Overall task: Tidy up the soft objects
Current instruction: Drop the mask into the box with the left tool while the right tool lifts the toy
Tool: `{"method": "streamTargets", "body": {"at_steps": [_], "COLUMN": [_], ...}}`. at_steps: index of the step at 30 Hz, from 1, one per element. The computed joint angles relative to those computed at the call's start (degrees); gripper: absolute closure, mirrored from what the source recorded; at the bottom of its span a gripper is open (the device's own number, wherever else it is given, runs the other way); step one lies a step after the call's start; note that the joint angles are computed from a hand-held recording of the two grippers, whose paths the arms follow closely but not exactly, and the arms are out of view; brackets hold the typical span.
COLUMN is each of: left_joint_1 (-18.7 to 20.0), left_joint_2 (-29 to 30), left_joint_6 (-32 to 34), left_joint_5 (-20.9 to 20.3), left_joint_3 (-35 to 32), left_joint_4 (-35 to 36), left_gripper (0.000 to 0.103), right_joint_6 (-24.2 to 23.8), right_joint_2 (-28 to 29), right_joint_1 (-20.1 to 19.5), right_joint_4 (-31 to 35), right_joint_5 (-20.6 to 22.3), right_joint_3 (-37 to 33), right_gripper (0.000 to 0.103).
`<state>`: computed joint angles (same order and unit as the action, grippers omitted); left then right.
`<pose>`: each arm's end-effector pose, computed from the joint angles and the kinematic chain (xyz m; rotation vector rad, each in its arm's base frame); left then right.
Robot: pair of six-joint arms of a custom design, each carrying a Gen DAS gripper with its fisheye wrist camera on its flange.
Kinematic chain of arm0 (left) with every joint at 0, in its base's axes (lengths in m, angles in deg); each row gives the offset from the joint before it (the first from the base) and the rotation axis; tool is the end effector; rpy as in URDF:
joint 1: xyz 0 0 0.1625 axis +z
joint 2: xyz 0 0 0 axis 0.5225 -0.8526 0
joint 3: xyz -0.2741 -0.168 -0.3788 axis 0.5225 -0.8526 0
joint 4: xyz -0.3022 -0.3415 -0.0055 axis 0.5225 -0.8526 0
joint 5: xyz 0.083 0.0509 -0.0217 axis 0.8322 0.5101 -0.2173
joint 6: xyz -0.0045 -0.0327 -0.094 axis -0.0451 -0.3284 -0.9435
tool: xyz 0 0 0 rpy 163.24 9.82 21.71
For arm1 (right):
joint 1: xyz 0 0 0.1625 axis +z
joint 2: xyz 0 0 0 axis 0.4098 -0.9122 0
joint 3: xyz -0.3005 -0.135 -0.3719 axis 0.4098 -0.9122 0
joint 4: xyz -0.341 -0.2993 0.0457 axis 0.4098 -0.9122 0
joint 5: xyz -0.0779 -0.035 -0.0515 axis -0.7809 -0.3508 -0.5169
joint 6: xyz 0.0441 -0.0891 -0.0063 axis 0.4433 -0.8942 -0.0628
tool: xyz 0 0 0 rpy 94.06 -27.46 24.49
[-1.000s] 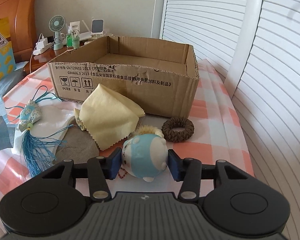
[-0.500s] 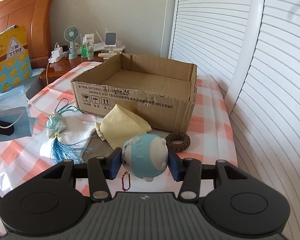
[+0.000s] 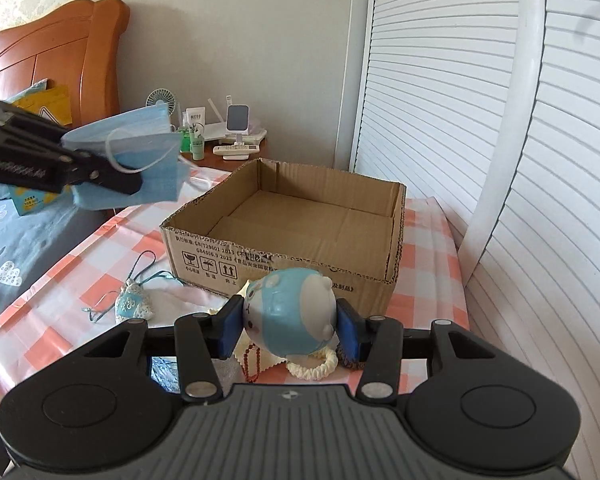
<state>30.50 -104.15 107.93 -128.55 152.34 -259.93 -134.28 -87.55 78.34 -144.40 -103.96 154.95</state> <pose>-0.1597 -0.7108 0.2505 0.8210 2.2197 -0.9551 0.2586 -0.6923 0.0987 1.0992 -2.2171 0.8751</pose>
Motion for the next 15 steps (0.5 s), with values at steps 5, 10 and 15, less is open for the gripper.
{"method": "streamTargets", "body": {"at_steps": [5,10,15], "left_joint_1": [2.28,4.21,4.74], "left_joint_2": [5.91,12.47,15.36], "left_joint_6": [1.07,2.92,5.61], "left_joint_5": [0.12,1.71,4.60], "left_joint_3": [-11.02,-20.74,-23.38], "left_joint_4": [4.98,4.48,0.66], "left_gripper": [0.086,0.057,0.008], "right_joint_6": [1.02,1.18,1.45], "right_joint_2": [0.52,1.07,1.48], "right_joint_1": [-0.09,-0.06,0.01], "right_joint_4": [0.95,1.18,1.03], "right_joint_5": [-0.11,-0.92,-1.60], "right_joint_3": [-1.82,-3.11,-3.97], "right_gripper": [0.049,0.049,0.049]}}
